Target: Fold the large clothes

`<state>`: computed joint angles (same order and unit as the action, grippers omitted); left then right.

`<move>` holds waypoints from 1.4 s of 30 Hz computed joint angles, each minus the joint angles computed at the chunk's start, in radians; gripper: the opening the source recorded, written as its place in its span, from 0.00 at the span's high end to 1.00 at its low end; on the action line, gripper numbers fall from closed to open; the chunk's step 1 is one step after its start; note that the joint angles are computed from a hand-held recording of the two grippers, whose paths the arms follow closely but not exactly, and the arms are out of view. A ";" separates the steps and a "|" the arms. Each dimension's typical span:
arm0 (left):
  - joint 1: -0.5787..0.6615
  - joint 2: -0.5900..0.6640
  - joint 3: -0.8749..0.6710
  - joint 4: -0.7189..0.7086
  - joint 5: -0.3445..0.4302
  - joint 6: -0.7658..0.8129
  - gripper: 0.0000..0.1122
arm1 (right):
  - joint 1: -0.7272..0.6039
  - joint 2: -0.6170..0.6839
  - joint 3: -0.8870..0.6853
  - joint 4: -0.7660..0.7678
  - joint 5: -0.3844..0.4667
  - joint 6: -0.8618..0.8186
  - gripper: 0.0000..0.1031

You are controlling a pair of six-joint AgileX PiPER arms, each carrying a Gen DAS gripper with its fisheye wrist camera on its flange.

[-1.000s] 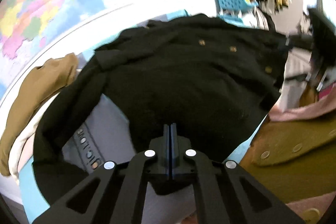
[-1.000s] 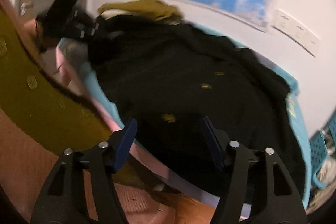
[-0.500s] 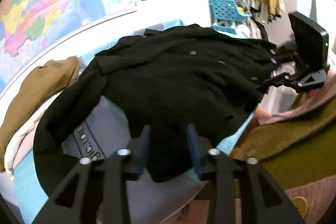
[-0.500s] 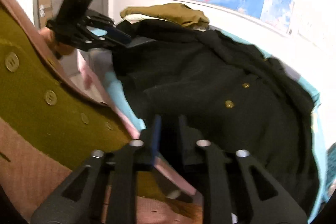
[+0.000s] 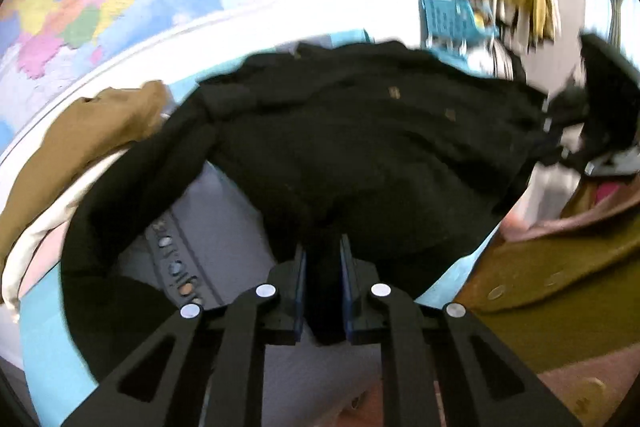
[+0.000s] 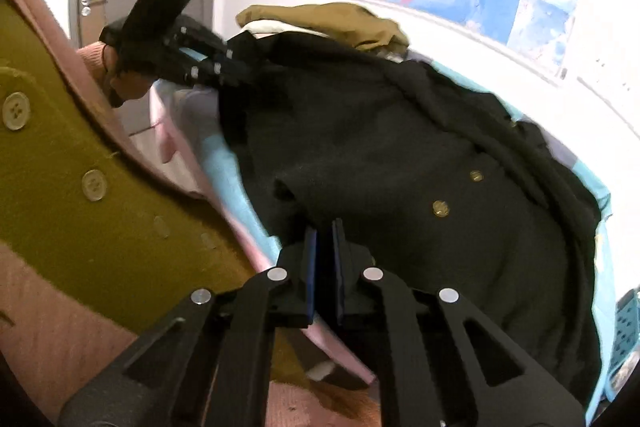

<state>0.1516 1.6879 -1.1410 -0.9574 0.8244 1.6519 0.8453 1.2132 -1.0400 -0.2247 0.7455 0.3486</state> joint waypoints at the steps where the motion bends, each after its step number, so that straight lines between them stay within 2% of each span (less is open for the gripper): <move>1: 0.018 0.004 -0.011 0.002 0.026 -0.005 0.89 | -0.016 0.003 0.006 0.039 -0.011 -0.027 0.93; 4: 0.018 0.010 -0.008 0.053 0.026 0.001 0.87 | -0.042 0.040 -0.018 0.119 0.042 -0.121 0.86; 7: 0.039 0.008 -0.009 0.027 0.061 0.058 0.80 | -0.081 0.030 -0.057 0.217 0.105 -0.263 0.62; 9: 0.091 0.006 -0.035 -0.029 0.147 0.100 0.51 | -0.173 -0.007 -0.078 0.318 0.103 -0.354 0.54; 10: 0.117 0.000 -0.040 -0.072 0.168 0.127 0.50 | -0.223 -0.015 -0.087 0.372 0.098 -0.394 0.49; 11: 0.136 0.003 -0.061 -0.097 0.176 0.120 0.49 | -0.292 -0.022 -0.101 0.417 0.081 -0.419 0.40; 12: 0.142 0.007 -0.078 -0.105 0.168 0.104 0.46 | -0.322 -0.021 -0.108 0.422 0.068 -0.418 0.35; 14: 0.134 0.003 -0.088 -0.118 0.083 0.065 0.42 | -0.395 0.020 -0.156 0.375 0.054 -0.368 0.26; 16: 0.110 0.030 -0.128 -0.085 -0.011 -0.029 0.42 | -0.449 0.093 -0.220 0.271 0.062 -0.268 0.25; 19: 0.066 0.084 -0.188 0.017 -0.156 -0.201 0.38 | -0.553 0.218 -0.316 0.223 0.082 -0.194 0.25; 21: 0.039 0.124 -0.228 0.118 -0.225 -0.327 0.38 | -0.602 0.310 -0.394 0.207 0.116 -0.193 0.26; 23: 0.026 0.167 -0.274 0.229 -0.272 -0.465 0.38 | -0.660 0.421 -0.475 0.225 0.112 -0.195 0.27; 24: 0.024 0.182 -0.292 0.268 -0.280 -0.515 0.38 | -0.692 0.467 -0.507 0.276 0.115 -0.220 0.29; 26: 0.026 0.215 -0.336 0.361 -0.286 -0.631 0.36 | -0.715 0.550 -0.565 0.274 0.128 -0.212 0.32; 30: 0.045 0.256 -0.393 0.469 -0.279 -0.742 0.32 | -0.745 0.674 -0.653 0.277 0.224 -0.214 0.35; 31: 0.053 0.270 -0.413 0.471 -0.260 -0.747 0.32 | -0.731 0.668 -0.642 0.252 0.211 -0.197 0.35; 33: 0.075 0.325 -0.498 0.451 -0.153 -0.740 0.31 | -0.709 0.637 -0.624 0.215 0.204 -0.159 0.34; 36: 0.070 0.386 -0.582 0.506 -0.079 -0.785 0.33 | -0.663 0.576 -0.615 0.286 0.175 -0.229 0.30; 37: 0.070 0.403 -0.605 0.502 -0.052 -0.777 0.46 | -0.636 0.565 -0.623 0.317 0.165 -0.267 0.30; 38: 0.071 0.417 -0.623 0.489 -0.026 -0.760 0.53 | -0.604 0.562 -0.637 0.335 0.156 -0.302 0.29; 40: 0.062 0.416 -0.617 0.491 -0.040 -0.745 0.76 | -0.536 0.596 -0.709 0.319 0.151 -0.343 0.28; 41: 0.064 0.414 -0.622 0.481 -0.035 -0.744 0.80 | -0.520 0.620 -0.748 0.313 0.158 -0.345 0.28; 42: 0.081 0.416 -0.646 0.433 0.009 -0.731 0.82 | -0.501 0.659 -0.802 0.324 0.170 -0.361 0.28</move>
